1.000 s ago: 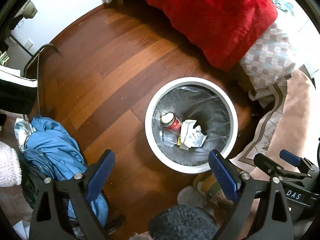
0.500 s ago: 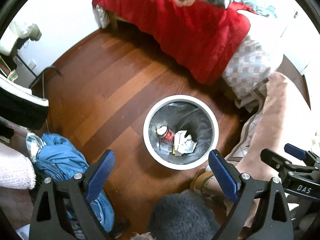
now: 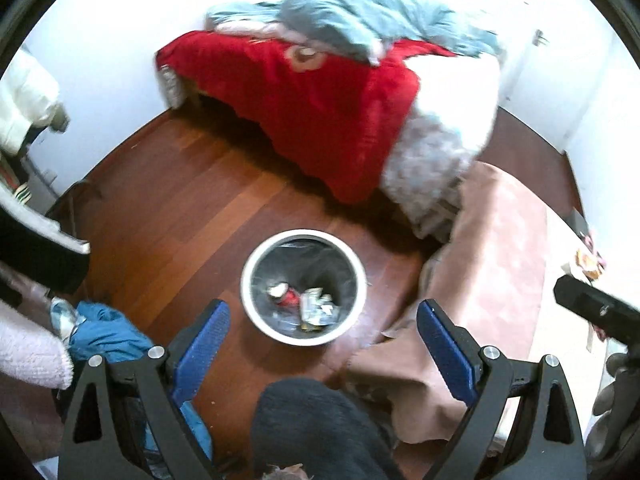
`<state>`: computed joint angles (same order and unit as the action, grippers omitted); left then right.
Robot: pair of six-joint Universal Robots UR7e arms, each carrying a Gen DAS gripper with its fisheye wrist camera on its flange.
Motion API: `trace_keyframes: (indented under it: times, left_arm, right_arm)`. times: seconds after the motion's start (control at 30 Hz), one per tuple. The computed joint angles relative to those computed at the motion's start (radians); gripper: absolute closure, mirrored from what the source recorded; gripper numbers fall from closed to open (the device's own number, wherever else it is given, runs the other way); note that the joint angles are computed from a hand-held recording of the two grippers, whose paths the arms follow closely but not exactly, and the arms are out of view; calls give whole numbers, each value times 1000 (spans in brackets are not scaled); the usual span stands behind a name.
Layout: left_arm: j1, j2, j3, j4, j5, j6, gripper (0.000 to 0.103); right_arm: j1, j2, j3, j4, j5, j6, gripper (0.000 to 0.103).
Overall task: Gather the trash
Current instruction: 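Move both tools back from the bin toward the table, then grasp the white box with the left tool while the right tool grasps the milk carton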
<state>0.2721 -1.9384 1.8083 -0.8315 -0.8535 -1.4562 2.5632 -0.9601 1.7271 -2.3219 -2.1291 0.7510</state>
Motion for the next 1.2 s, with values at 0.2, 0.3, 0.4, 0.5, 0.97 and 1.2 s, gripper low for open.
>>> trace_keyframes:
  times: [0.2, 0.3, 0.4, 0.5, 0.97, 1.2]
  left_arm:
    - [25, 113, 124, -330, -54, 200, 8]
    - [47, 233, 188, -557, -76, 328, 8]
    - [66, 384, 218, -762, -77, 452, 8]
    - [88, 566, 203, -917, -54, 562, 8]
    - [150, 974, 29, -1184, 65, 960, 8]
    - [137, 1047, -65, -1331, -95, 1436, 8]
  right_arm:
    - [-6, -243, 167, 109, -88, 167, 0]
    - [-34, -399, 234, 275, -151, 251, 0]
    - [-88, -548, 275, 449, -208, 281, 0]
    - [-180, -676, 290, 617, -284, 237, 0]
    - [-779, -893, 379, 465, -332, -419, 17]
    - [-869, -980, 392, 417, -168, -358, 36]
